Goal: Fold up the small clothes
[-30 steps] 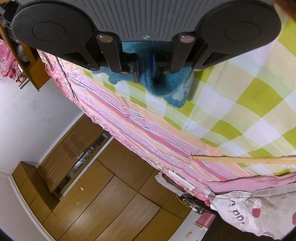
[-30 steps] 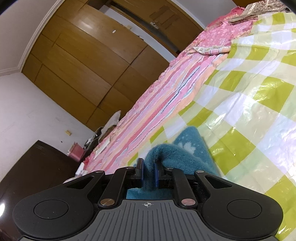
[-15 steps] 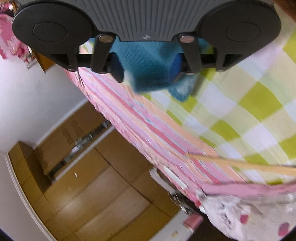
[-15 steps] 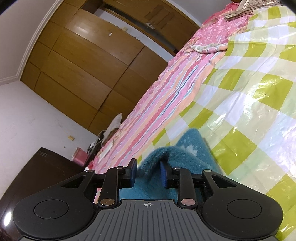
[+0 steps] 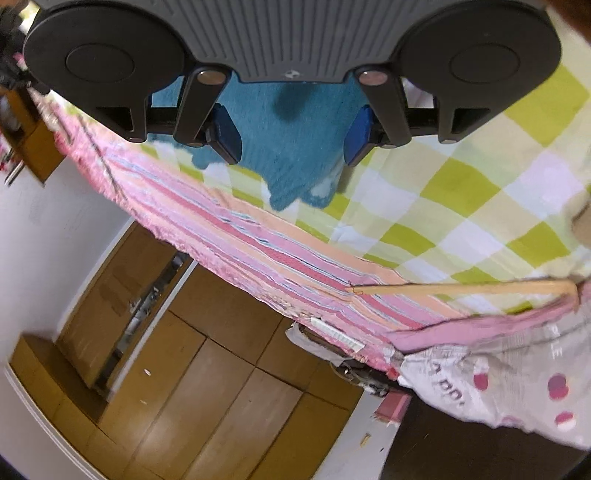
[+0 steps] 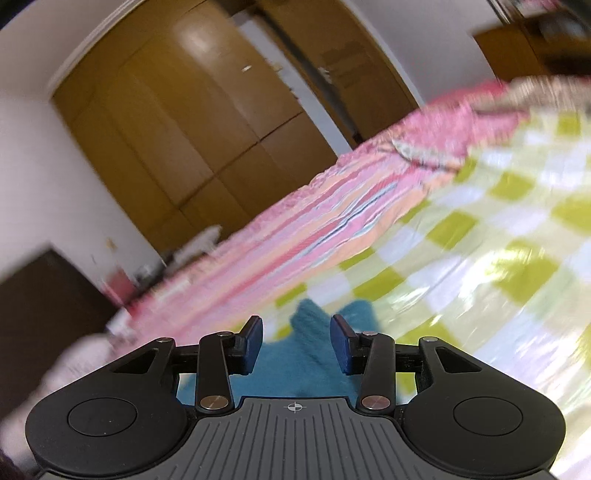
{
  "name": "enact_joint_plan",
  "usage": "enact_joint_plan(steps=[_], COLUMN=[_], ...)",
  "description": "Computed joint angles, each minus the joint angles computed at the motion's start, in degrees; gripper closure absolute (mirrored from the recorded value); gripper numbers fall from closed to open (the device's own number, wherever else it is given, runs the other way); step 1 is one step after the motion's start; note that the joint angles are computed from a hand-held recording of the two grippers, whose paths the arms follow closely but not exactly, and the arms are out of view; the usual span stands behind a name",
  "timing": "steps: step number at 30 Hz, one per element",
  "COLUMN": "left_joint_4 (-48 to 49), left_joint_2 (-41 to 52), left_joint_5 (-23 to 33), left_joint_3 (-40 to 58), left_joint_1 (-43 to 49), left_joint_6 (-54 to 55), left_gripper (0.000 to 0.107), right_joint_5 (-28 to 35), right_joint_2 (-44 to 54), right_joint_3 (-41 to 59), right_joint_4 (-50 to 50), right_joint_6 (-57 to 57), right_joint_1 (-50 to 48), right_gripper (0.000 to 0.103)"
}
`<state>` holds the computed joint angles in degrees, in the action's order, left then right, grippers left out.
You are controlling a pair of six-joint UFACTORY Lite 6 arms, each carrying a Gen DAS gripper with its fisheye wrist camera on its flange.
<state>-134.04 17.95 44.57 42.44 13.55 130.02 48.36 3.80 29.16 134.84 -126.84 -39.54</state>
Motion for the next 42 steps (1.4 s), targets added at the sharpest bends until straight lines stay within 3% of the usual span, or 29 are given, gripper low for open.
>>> enact_joint_plan(steps=[5,8,13,19,25,29,32,36,42], left_joint_4=[-9.2,-11.8,-9.9,-9.0,-6.3,-4.0,-3.2,-5.1,-7.1], left_joint_2=[-2.5,-2.1,1.8,0.2,-5.9,-9.8,-11.8,-13.7,-14.7], left_joint_5=[-2.0,-2.2,-4.2,-5.2,-6.7,-9.0,-10.6,-12.6,-12.8], left_joint_3=[-3.9,-4.7,-2.1,-3.6,-8.7,-12.1,-14.1,-16.2,-17.5], left_joint_1=[-3.9,-4.5,-2.9,-2.3,0.1,1.6,2.2,1.3,0.6], left_joint_6=[14.8,18.4,15.7,14.5,11.9,10.1,9.2,11.0,12.8], left_gripper=[0.041,0.041,0.041,0.041,0.042,0.042,0.041,0.041,0.041], right_joint_5=[-8.0,-13.4,-15.4,-19.8,-23.5,-23.5,-23.5,-23.5,-29.6], right_joint_2=[-0.4,0.7,5.3,5.4,-6.9,-14.2,-16.2,-15.8,-22.6], right_joint_3=[0.2,1.8,4.4,5.6,0.0,-5.9,-9.5,-11.4,-11.2], right_joint_4=[6.4,11.6,11.4,18.5,24.6,14.4,13.1,20.9,17.4], right_joint_6=[-9.9,-15.1,-12.7,-19.2,-24.5,-18.1,-18.4,-27.1,-20.7], right_joint_1=[4.5,6.5,4.7,7.8,10.1,9.8,10.9,13.3,15.4], right_gripper=[0.081,0.096,0.095,0.094,0.086,0.086,0.086,0.087,0.084])
